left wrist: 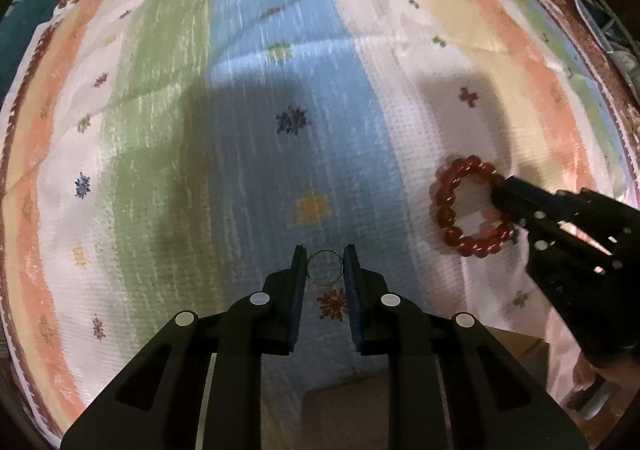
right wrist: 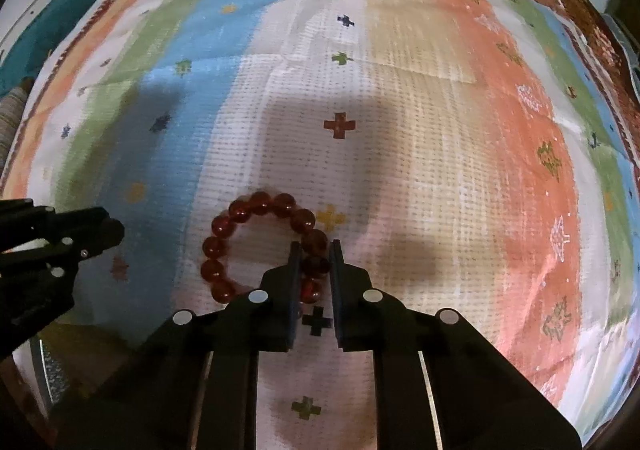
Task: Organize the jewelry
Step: 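Grasp the silver ring with the left tool while the right grasps the dark-red bracelet, then carry the silver ring with the left tool while the right carries the dark-red bracelet to the tin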
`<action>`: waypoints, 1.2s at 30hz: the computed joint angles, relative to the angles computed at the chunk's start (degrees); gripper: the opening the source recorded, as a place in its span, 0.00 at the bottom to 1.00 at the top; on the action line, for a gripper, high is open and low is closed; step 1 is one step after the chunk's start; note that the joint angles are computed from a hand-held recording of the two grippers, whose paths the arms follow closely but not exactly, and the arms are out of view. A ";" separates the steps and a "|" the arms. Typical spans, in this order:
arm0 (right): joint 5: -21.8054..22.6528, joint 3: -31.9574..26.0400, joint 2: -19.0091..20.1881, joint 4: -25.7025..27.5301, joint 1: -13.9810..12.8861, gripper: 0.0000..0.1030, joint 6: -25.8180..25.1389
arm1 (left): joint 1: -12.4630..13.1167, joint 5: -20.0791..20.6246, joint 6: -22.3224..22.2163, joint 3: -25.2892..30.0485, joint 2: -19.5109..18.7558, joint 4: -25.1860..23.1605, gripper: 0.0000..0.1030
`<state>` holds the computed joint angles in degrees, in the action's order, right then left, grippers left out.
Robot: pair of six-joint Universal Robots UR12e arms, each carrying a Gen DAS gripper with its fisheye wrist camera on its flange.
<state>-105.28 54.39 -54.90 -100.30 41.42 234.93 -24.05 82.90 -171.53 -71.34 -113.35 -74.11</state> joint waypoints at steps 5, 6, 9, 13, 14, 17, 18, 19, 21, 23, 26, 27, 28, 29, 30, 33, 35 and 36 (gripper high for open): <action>-0.41 0.63 -0.77 -2.20 0.33 0.14 0.22 | 0.30 -1.25 -1.77 -1.35 1.64 2.27 0.18; -0.73 0.42 -0.77 -2.52 0.48 0.14 -0.01 | 0.46 -1.49 -2.10 -1.72 1.97 2.60 0.18; -1.42 -0.19 -0.72 -3.26 0.75 0.14 -0.72 | 0.68 -1.45 -2.76 -2.26 2.55 3.80 0.18; -2.38 -1.18 -0.57 -4.69 1.38 0.14 -1.85 | 0.85 -1.87 -3.39 -2.97 3.31 5.26 0.18; -2.66 -1.38 -0.56 -4.95 1.52 0.14 -2.16 | 0.78 -1.78 -3.50 -2.31 2.92 5.31 0.18; -4.25 -2.79 -0.12 -4.95 2.20 0.14 -3.48 | 1.01 -2.48 -3.58 -2.65 3.48 6.15 0.18; -4.77 -3.19 0.00 -4.95 2.44 0.14 -3.85 | 1.17 -3.20 -3.57 -2.80 3.71 6.12 0.18; -5.10 -3.44 0.05 -5.25 2.62 0.14 -4.18 | 1.38 -4.25 -3.44 -3.02 4.02 6.18 0.18; -5.94 -3.87 0.16 -5.36 2.94 0.14 -4.63 | 1.29 -4.11 -3.30 -3.52 4.46 7.08 0.18; -6.84 -4.15 0.24 -4.64 3.14 0.14 -4.57 | 1.35 -4.38 -3.16 -3.97 4.91 7.71 0.18; -6.37 -3.32 -0.22 -5.53 3.15 0.14 -3.83 | 1.50 -4.90 -3.85 -4.81 5.85 9.97 0.18; -5.69 -2.06 -0.87 -7.53 3.04 0.14 -3.00 | 1.57 -5.21 -3.85 -5.04 6.20 10.79 0.18; -5.51 -1.33 -1.29 -8.80 3.03 0.14 -2.27 | 1.77 -5.92 -4.19 -5.43 6.72 12.06 0.18; -5.90 -0.79 -1.64 -9.61 3.11 0.14 -1.63 | 1.92 -6.38 -4.45 -5.55 6.99 12.58 0.18; -6.51 -0.82 -1.69 -9.70 3.25 0.14 -1.31 | 2.04 -6.70 -4.57 -5.68 7.28 13.13 0.18; -8.16 -0.71 -1.97 -10.20 3.63 0.14 -0.80 | 1.94 -5.86 -4.60 -6.43 8.15 15.35 0.18; -9.23 -1.03 -1.98 -10.08 3.95 0.14 -0.83 | 1.96 -5.93 -4.77 -6.86 8.61 16.40 0.18; -9.60 -1.08 -2.00 -10.17 4.07 0.14 -0.95 | 2.00 -6.10 -4.78 -6.98 8.74 16.69 0.18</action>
<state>-114.88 53.31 -56.90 -110.47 45.49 233.98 -22.05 76.80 -176.31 -78.33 -104.61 -57.42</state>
